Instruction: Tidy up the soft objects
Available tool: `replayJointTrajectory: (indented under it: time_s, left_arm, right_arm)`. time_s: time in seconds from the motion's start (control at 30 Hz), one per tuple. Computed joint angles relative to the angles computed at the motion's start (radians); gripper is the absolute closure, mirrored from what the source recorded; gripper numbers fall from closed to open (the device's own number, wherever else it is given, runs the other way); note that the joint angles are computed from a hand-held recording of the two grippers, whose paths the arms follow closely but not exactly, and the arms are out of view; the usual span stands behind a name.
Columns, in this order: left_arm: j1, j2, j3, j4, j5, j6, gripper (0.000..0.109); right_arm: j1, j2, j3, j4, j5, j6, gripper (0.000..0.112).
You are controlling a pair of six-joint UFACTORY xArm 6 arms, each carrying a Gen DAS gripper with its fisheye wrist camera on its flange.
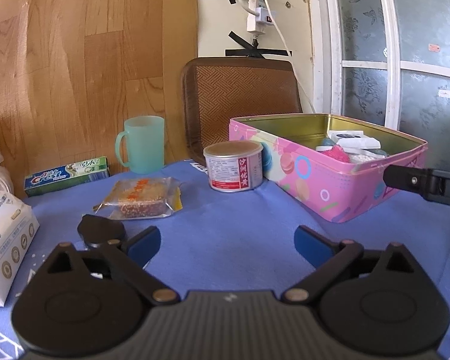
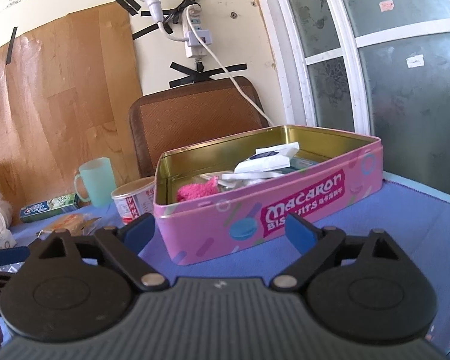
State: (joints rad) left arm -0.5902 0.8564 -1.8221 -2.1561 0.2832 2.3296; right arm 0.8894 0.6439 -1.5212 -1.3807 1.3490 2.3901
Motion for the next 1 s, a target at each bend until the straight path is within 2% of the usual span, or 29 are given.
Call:
replayJointTrajectory:
  time_s: [1.0]
  left_arm:
    - [0.012,-0.012,0.019,-0.052,0.032,0.057,0.006]
  right_arm:
    - [0.002,0.024,-0.044,-0.006,-0.051,-0.074,0.017]
